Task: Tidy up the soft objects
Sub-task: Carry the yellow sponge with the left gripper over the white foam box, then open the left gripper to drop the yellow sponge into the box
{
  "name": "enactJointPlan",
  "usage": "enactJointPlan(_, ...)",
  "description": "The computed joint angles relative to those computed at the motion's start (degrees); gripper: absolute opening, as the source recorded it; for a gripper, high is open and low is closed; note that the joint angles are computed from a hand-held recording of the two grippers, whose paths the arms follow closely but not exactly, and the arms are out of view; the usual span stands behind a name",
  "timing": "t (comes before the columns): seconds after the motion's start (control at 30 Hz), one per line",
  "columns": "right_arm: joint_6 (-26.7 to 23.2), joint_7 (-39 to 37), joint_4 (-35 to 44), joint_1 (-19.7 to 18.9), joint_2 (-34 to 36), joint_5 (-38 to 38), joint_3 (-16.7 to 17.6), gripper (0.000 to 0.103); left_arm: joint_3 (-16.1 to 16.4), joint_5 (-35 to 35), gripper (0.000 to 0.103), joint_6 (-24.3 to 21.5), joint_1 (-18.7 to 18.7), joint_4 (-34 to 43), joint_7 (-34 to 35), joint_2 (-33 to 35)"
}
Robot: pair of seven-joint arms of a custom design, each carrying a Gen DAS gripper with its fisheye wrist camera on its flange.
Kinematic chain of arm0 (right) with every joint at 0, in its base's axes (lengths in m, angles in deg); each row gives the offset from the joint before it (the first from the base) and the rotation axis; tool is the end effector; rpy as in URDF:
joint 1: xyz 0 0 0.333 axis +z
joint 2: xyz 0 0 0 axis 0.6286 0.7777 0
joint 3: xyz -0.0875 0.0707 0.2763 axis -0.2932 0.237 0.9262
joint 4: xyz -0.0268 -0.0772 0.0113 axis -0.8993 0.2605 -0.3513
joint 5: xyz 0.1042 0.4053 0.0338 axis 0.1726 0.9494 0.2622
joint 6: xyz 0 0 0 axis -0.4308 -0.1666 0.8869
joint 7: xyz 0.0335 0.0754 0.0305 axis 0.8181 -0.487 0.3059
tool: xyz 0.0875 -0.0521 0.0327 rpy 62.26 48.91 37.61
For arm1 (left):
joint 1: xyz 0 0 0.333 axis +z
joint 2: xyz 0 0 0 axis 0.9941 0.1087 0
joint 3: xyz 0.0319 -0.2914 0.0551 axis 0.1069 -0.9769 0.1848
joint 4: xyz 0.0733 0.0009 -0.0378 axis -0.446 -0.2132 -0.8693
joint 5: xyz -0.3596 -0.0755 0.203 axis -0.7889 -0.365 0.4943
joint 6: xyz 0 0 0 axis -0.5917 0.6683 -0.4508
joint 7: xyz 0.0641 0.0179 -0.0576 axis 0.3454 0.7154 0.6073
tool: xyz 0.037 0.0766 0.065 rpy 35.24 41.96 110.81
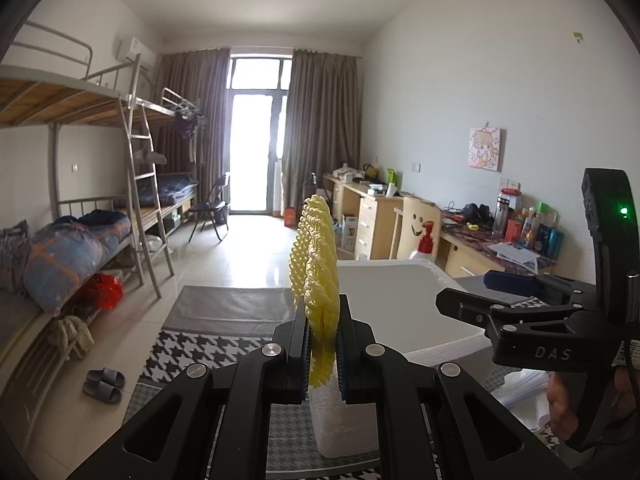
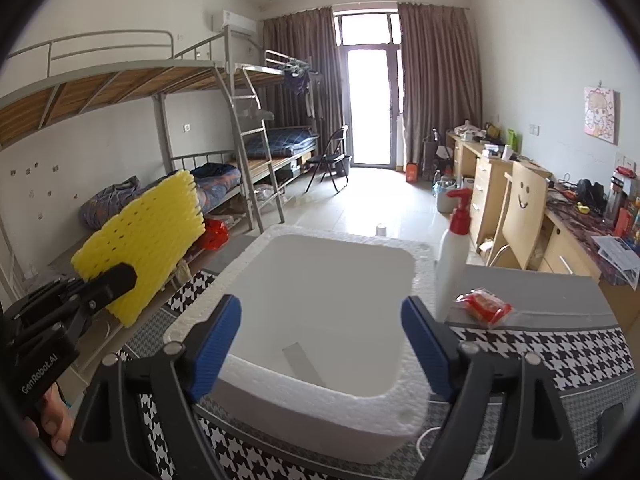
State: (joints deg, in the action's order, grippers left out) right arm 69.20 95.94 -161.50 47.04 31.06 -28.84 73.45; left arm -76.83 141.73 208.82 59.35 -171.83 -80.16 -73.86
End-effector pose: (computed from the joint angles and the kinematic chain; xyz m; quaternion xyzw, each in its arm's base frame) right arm 0.6673 0.1380 0.5574 -0.7869 0.3533 -0.1598 0.4801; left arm 0.5249 -0.3935 0.5238 -0.6477 0.4909 -0.3884 0.4343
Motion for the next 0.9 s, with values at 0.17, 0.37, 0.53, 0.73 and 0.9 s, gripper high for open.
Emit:
enactJointPlan(0.17, 2.4, -3.1, -0.7, -0.4, -0.5, 2.5, 0.0, 0.096, 0.2, 0.1, 0.011, 1.3, 0.0, 1.4, 0.7, 0.9)
enactJointPlan(0.37, 1.8, -3.1, -0.2, -1.1, -0.2, 3.7, -0.5, 0.097, 0.8, 0.1, 0.011, 2.7, -0.6, 4.0, 2.5, 2.8)
enactJointPlan(0.53, 2.3, -2.8, -0.6, -1.6, -0.5, 3.7, -0.8, 0.097, 1.6, -1.2, 0.011, 3.8, -1.3, 7.1, 5.4, 4.9)
enactJointPlan(0.73, 3.2, -3.9, -1.4, -2.1, -0.9, 4.9, -1.1, 0.097, 2.7, -1.7, 0.011, 4.9, -2.3, 9.2, 6.9, 6.4)
enactJointPlan(0.9, 4.1, -4.6, -2.1, -2.4, -1.1, 5.6, -1.4, 0.097, 3.5, -3.4, 0.011, 6.2, -2.9, 12.0, 9.0, 8.6)
